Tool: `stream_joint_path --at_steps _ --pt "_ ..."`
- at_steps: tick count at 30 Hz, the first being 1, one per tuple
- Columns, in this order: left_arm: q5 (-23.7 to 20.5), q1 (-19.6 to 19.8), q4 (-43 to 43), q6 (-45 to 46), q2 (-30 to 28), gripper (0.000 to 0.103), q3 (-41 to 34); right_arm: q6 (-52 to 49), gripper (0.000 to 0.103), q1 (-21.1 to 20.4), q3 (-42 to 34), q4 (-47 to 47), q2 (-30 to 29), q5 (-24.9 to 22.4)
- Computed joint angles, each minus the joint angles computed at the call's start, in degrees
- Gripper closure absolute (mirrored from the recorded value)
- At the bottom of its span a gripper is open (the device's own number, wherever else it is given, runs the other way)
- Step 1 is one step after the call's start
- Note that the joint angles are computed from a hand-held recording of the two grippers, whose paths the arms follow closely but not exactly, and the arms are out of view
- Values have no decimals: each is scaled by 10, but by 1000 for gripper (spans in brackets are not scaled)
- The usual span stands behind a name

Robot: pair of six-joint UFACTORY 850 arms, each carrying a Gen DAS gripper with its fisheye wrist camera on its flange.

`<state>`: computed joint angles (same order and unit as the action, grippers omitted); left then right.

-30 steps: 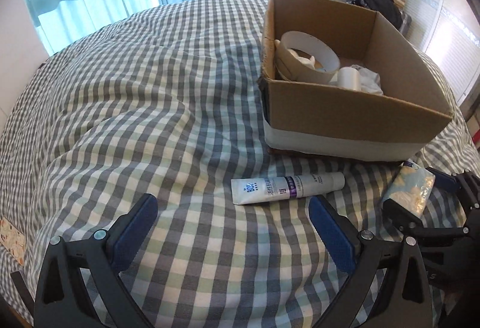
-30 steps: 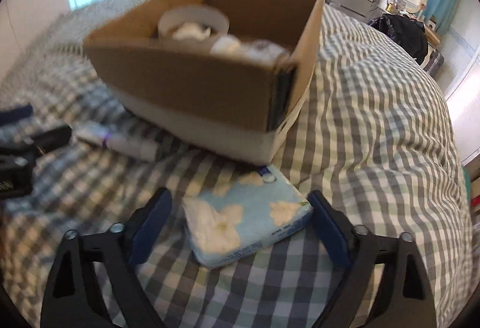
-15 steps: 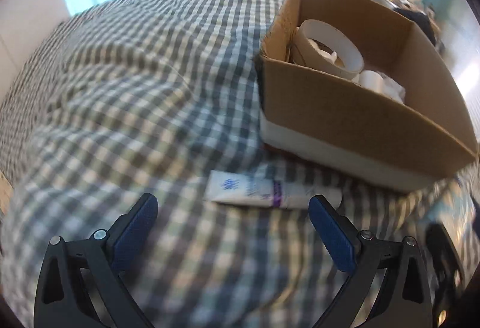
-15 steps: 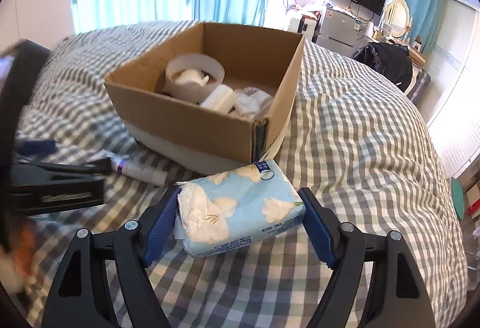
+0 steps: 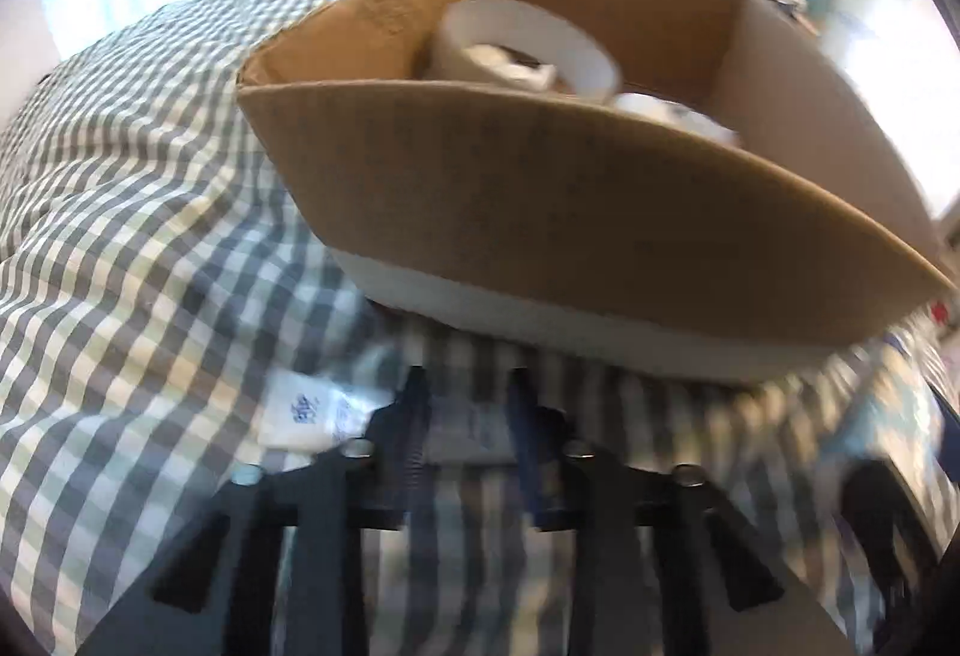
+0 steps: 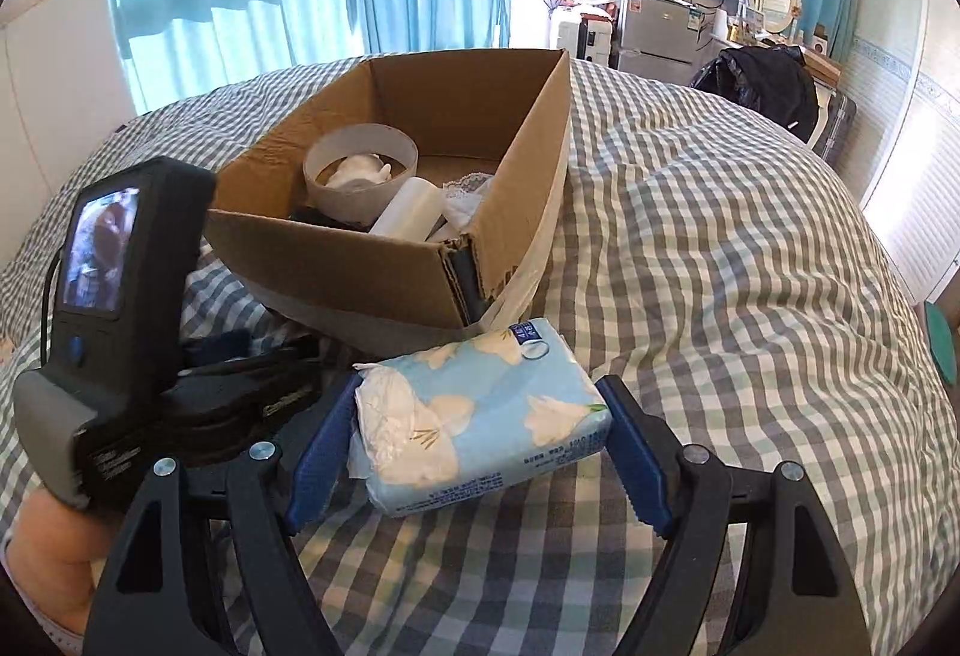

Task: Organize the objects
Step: 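Grasp the white toothpaste tube with the left tool while the right tool grasps the blue tissue pack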

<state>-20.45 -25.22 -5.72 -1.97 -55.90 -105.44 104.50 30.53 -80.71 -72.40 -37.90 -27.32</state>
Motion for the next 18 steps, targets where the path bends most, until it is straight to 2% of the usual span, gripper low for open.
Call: stream_joint_path --at_steps 5,7,9,11,13,18 --pt "-54 12 -107 102 12 82 15 33 25 7 16 -20 15 -8" --pt "-52 16 -107 97 24 80 32 28 25 11 16 -20 16 -16" --pt "-55 18 -101 102 30 70 36 26 25 16 15 -23 16 -21" --pt "-70 16 -58 96 27 38 25 19 25 16 15 -19 16 -19" --pt "-63 10 18 76 28 24 23 9 24 14 13 -7 14 -12" --pt "-24 6 133 104 26 20 20 43 24 3 26 -15 20 17"
